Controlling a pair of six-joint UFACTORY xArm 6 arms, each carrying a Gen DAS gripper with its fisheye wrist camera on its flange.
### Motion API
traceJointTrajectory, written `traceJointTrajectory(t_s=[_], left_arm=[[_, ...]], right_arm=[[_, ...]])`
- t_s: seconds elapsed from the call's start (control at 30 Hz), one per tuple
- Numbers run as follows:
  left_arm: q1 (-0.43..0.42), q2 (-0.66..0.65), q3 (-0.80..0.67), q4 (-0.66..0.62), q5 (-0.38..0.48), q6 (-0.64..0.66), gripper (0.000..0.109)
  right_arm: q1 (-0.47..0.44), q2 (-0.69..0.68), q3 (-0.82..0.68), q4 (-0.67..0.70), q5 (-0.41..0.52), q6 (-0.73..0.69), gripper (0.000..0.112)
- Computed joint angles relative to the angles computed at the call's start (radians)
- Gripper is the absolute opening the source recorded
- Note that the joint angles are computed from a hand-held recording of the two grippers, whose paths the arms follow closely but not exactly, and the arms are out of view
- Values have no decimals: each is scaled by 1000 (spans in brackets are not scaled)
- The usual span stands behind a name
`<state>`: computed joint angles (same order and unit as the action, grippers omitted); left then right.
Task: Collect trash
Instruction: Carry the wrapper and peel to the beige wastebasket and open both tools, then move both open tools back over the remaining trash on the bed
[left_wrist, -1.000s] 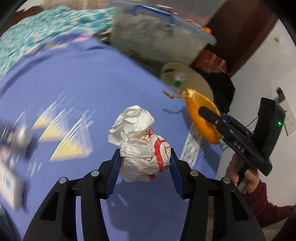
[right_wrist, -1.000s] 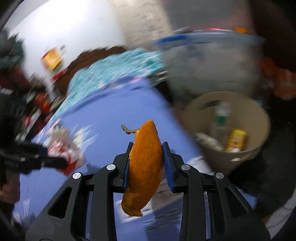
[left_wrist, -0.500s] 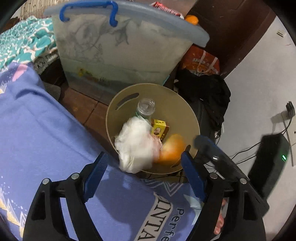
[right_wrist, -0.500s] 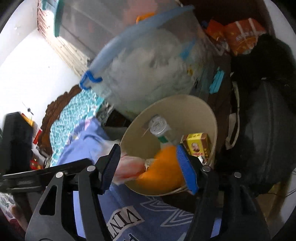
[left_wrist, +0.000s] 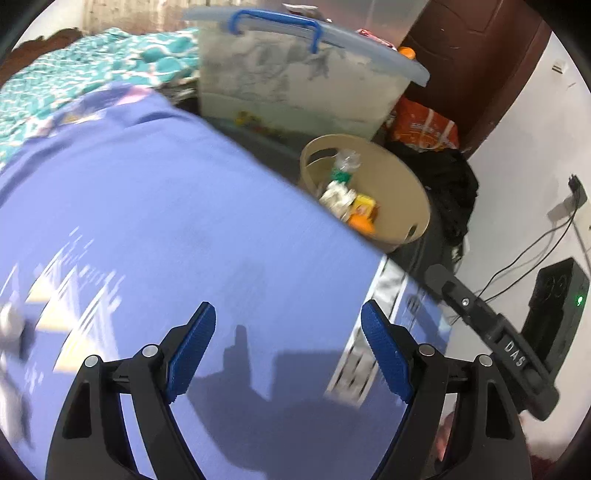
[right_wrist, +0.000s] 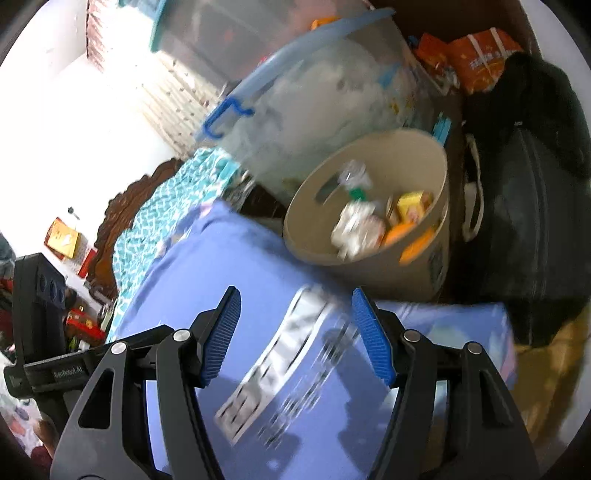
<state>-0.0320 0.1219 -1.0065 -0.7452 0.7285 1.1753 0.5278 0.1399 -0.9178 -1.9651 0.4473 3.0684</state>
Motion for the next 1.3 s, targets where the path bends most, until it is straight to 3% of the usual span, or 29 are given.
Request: traceJointTrajectory(t_s=[0.17, 0.57, 0.9, 1.3], left_arm=[[89, -96, 128, -33, -82, 106, 77], [289, -214, 243, -132, -86, 277, 77], [390, -218, 246, -166, -69, 347, 77], [498, -122, 193, -221, -111, 414, 77]], right_arm=[[100, 10, -15, 110, 32, -58, 66], [255, 32, -86, 340, 136, -276, 73], [315, 78, -178, 460, 168, -436, 74], [342, 219, -343, 614, 108, -626, 76]])
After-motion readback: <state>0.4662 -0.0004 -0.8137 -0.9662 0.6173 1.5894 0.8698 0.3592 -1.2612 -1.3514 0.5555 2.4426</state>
